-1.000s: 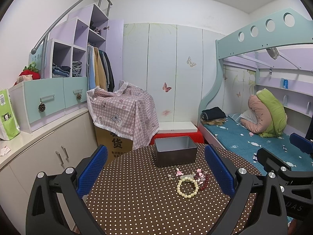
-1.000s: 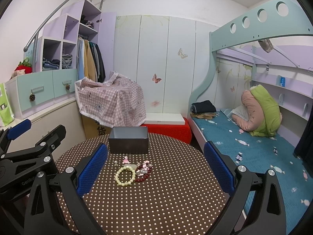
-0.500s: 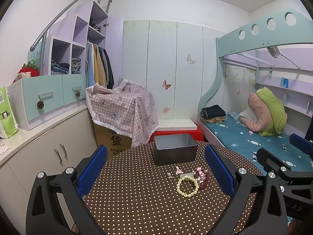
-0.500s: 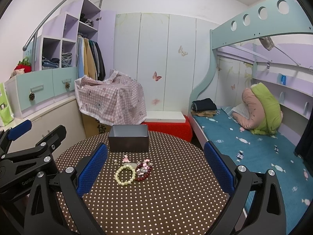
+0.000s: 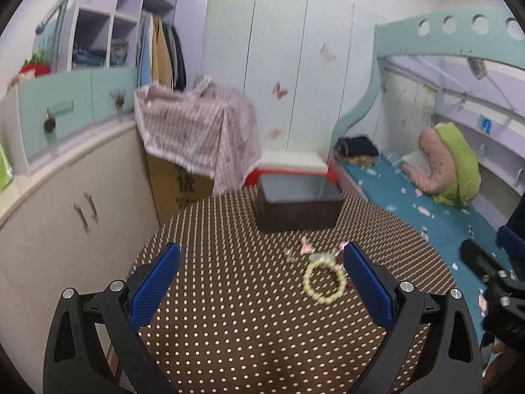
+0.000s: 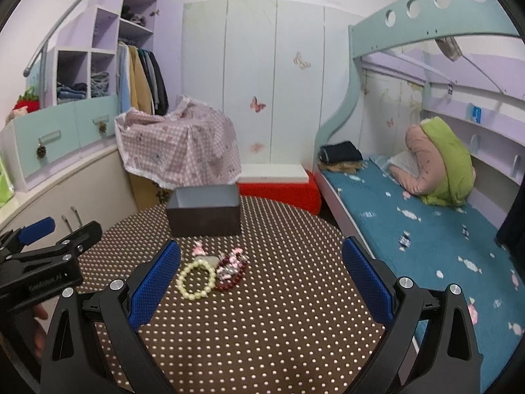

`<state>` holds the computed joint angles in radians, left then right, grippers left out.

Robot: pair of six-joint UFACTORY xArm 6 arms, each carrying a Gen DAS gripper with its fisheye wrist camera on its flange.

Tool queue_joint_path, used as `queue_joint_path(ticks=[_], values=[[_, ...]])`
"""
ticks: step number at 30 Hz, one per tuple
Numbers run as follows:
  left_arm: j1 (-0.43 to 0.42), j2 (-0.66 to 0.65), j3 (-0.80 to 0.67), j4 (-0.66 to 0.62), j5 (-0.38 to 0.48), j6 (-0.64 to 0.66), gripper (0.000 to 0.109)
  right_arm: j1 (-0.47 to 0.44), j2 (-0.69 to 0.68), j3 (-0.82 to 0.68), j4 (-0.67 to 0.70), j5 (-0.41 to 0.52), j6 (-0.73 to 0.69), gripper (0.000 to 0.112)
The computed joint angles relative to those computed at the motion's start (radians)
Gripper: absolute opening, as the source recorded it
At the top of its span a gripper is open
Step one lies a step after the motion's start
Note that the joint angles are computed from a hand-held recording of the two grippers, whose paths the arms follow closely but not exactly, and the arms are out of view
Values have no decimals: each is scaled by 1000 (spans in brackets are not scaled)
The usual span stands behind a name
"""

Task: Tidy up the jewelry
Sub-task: 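Lower the left tool onto the cream bead bracelet and close it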

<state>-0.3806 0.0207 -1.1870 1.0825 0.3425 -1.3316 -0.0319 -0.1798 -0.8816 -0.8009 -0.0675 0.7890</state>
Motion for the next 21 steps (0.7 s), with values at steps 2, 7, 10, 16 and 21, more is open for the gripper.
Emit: queue_joint_path(ticks=[2,7,10,16,21], values=[[8,37,-14,-118,-1,102,96,3,31,-8,73,9,-66,96],[-4,177,-108,-491,33,453,96,31,115,-28,407,31,-368,96],[-26,287,-222,-646,119,637,96,44,168,-55,582,55,-524,96],[-45,450,-412,-739,251,761,96,63,273,-135,852,116,-770,96],[-49,509,-497,-662,322,721,96,81,344,-217,1120,182,-1005,96]])
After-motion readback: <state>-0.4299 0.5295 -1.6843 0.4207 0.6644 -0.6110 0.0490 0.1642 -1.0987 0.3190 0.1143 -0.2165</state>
